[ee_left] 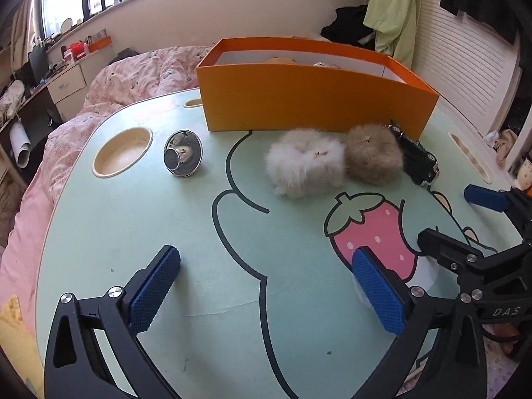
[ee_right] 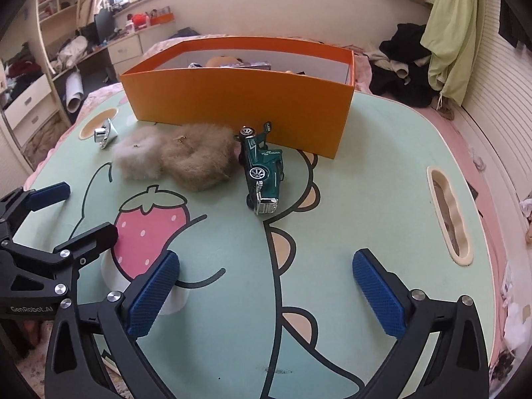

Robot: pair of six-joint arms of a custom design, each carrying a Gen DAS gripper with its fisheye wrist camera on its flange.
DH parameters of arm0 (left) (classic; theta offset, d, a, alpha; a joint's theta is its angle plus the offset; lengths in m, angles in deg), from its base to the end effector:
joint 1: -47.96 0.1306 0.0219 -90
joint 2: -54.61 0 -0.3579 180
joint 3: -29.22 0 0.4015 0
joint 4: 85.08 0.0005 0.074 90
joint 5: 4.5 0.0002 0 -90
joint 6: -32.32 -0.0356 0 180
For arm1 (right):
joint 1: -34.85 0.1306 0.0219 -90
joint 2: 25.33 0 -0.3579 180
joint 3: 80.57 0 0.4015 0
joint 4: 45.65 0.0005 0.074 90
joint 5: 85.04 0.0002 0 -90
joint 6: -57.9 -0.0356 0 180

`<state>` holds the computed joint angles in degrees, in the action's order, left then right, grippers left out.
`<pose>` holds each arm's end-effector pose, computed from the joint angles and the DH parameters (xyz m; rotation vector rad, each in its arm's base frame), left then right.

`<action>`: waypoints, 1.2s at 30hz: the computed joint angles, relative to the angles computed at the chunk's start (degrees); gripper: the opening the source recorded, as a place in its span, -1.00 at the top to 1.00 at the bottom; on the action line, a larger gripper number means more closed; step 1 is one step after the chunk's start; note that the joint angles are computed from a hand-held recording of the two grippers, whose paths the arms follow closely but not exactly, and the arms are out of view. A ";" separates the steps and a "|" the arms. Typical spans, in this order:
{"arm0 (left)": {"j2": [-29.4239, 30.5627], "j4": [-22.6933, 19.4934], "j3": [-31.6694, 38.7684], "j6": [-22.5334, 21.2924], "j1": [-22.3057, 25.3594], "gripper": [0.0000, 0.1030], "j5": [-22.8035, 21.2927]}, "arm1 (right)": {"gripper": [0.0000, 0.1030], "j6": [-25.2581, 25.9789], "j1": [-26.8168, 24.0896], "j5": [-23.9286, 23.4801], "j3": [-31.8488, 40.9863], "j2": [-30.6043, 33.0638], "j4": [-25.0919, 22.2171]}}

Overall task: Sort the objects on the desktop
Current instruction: 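Withdraw both tools from the box back over the table, then reach for and grasp the green toy car with the right tool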

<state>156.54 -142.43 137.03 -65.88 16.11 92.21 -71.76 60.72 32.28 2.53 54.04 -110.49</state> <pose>0.4760 -0.3012 0.4362 0.8998 2.3200 -0.3209 0.3739 0.1626 0.4159 0.4490 2.4277 -0.1601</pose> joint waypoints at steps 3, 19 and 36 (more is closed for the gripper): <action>-0.16 0.16 -0.25 -0.35 0.16 -1.00 0.34 | -1.00 0.06 0.19 0.18 -0.06 -0.04 0.22; -0.24 0.66 -0.42 -0.51 0.12 -1.00 0.68 | -1.00 1.58 0.29 0.79 -0.95 -0.88 2.54; -0.11 0.87 -0.32 -0.46 0.11 -1.00 0.90 | 0.12 7.13 -5.73 -2.82 4.55 2.13 5.32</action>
